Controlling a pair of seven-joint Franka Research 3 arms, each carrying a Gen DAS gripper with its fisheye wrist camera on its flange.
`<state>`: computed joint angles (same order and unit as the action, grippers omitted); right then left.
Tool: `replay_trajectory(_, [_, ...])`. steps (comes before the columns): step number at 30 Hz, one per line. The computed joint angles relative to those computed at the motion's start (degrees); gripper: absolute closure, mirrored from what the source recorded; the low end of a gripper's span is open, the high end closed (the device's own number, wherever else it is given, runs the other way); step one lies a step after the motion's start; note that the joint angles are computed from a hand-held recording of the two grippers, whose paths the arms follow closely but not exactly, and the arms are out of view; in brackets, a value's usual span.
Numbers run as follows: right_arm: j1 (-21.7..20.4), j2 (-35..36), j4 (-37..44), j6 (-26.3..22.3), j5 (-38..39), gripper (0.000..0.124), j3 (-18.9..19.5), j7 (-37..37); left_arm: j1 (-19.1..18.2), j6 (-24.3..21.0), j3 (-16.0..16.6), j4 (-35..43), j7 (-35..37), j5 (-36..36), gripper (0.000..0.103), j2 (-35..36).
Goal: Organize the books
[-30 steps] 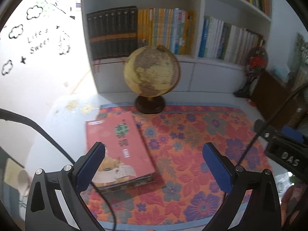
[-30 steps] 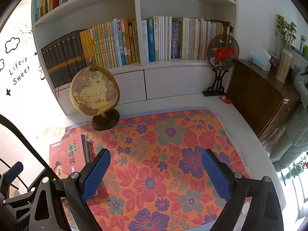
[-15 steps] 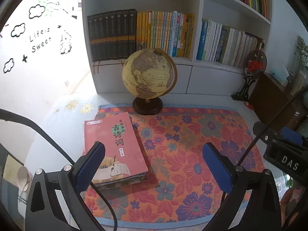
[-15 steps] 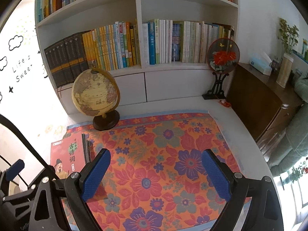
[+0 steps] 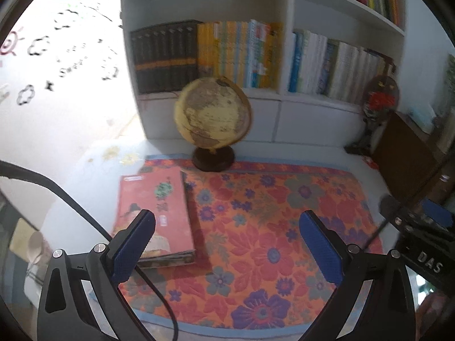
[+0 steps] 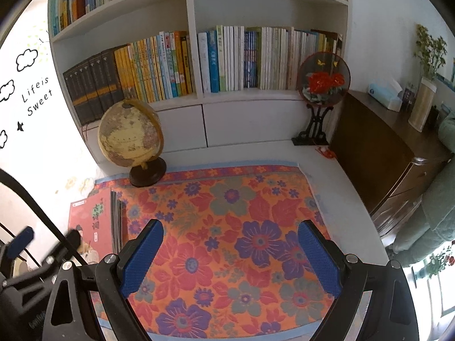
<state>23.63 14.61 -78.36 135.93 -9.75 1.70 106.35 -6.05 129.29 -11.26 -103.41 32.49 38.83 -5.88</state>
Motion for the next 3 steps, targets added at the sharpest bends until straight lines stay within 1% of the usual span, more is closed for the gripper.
replay_trajectory(3, [-0.41, -0.14, -0.23, -0.14, 0.02, 0.029, -0.15, -0.91, -0.17, -1.42, -0.45, 1.02, -1.26, 1.71, 0.002, 0.43])
